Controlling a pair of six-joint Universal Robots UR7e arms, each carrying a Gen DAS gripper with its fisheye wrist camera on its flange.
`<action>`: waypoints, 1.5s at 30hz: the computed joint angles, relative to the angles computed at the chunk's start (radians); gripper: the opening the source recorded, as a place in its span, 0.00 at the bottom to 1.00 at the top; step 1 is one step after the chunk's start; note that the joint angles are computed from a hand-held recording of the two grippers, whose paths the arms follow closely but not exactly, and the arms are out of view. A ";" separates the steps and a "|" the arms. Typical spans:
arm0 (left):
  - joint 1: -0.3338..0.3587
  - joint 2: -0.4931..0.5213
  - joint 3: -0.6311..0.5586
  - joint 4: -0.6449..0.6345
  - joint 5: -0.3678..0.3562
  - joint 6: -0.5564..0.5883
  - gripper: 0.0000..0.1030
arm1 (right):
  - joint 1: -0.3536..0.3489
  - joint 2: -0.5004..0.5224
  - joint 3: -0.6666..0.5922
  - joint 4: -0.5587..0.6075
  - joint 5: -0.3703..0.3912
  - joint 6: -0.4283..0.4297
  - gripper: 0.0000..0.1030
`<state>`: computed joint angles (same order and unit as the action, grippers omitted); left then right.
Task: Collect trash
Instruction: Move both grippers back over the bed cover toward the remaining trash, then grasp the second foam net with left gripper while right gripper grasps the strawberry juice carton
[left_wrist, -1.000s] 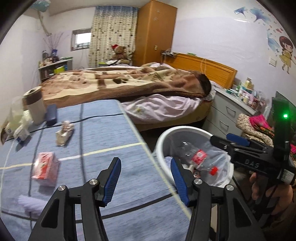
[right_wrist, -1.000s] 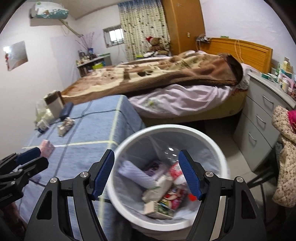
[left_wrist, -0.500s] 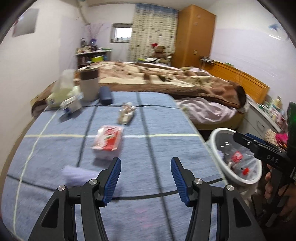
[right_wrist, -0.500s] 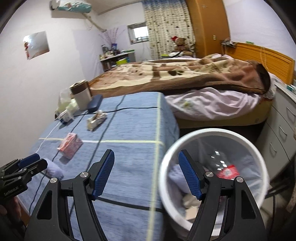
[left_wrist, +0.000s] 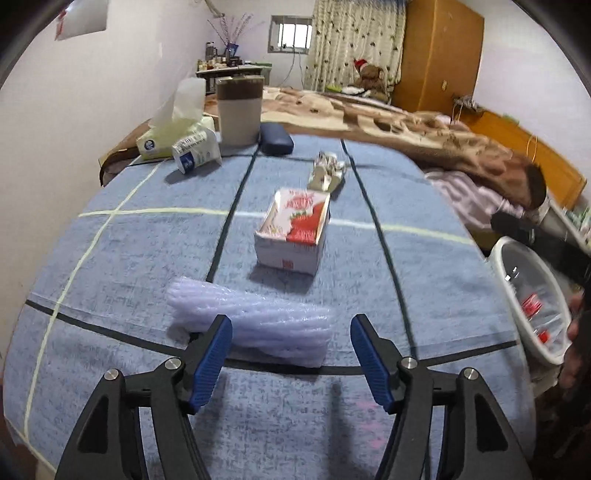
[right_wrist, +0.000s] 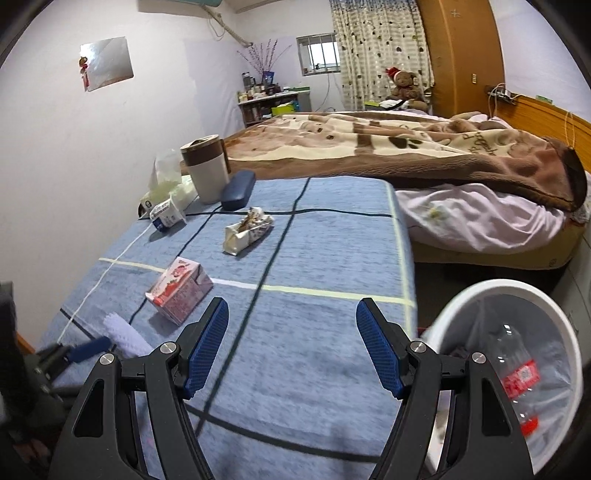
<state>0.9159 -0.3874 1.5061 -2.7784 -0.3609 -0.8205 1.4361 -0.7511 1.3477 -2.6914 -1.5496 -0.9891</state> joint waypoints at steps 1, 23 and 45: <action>0.008 0.004 -0.006 0.013 -0.007 -0.003 0.64 | 0.003 0.003 -0.001 0.004 -0.002 0.003 0.71; 0.040 -0.232 0.313 0.019 0.036 -0.226 0.64 | 0.060 0.064 0.011 0.073 -0.069 0.028 0.71; 0.130 -0.226 0.238 -0.124 -0.030 -0.044 0.64 | 0.119 0.193 -0.095 0.124 -0.150 0.122 0.71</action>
<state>1.0455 -0.6132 1.7438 -2.9024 -0.3906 -0.8642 1.5551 -0.5584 1.2530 -2.5675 -1.6995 -0.8672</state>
